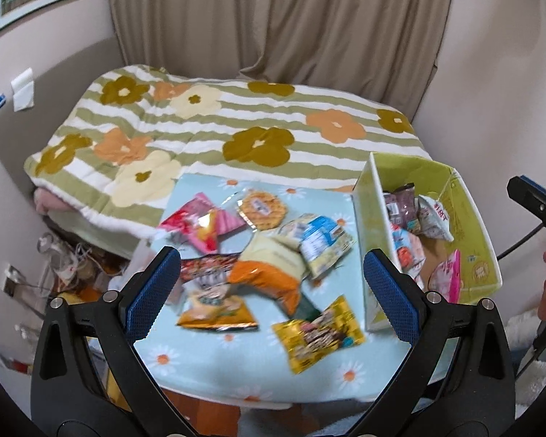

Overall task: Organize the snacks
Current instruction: 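Move both tools back toward the remaining snacks on the table, then grasp the Tatre chips bag with left tool while right tool grasps the gold Pillows bag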

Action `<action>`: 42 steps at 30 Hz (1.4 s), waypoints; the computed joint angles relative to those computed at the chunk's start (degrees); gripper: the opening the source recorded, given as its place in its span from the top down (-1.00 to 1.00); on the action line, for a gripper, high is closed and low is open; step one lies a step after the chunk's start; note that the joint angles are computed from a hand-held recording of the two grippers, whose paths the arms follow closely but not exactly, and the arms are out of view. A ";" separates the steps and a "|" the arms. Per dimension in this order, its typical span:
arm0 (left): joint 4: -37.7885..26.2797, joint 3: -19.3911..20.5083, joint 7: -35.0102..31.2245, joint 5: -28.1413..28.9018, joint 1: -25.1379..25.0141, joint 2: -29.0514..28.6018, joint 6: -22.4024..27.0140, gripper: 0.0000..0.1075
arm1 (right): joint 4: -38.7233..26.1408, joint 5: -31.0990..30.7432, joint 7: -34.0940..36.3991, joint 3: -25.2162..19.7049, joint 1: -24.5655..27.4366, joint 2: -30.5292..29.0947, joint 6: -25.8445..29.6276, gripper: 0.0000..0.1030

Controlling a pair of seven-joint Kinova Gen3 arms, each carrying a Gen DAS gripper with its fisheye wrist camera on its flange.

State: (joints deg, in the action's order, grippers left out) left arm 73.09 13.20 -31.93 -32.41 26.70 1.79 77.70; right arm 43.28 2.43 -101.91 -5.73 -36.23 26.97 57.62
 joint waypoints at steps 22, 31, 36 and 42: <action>22.48 -5.61 -25.99 24.42 -16.99 -8.44 -17.13 -0.86 | 12.08 13.73 -32.93 1.67 -16.52 0.22 3.30 -0.99; 26.42 -6.55 -24.00 24.73 -18.30 -2.13 -23.84 -0.86 | 17.00 11.17 -39.43 0.75 -14.85 3.40 0.43 -0.99; 27.40 -7.21 -21.62 22.44 -17.25 0.88 -25.95 -0.84 | 18.02 10.12 -41.94 0.97 -14.87 5.28 -1.52 -0.99; 27.96 -7.87 -21.55 21.77 -16.65 2.50 -28.08 -0.75 | 18.88 9.14 -43.98 1.05 -14.64 6.50 -4.56 -0.99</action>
State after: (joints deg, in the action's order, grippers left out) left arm 101.05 5.34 -53.48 -10.65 10.06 4.29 49.63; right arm 62.16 11.57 -145.89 -4.68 -50.87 33.48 53.06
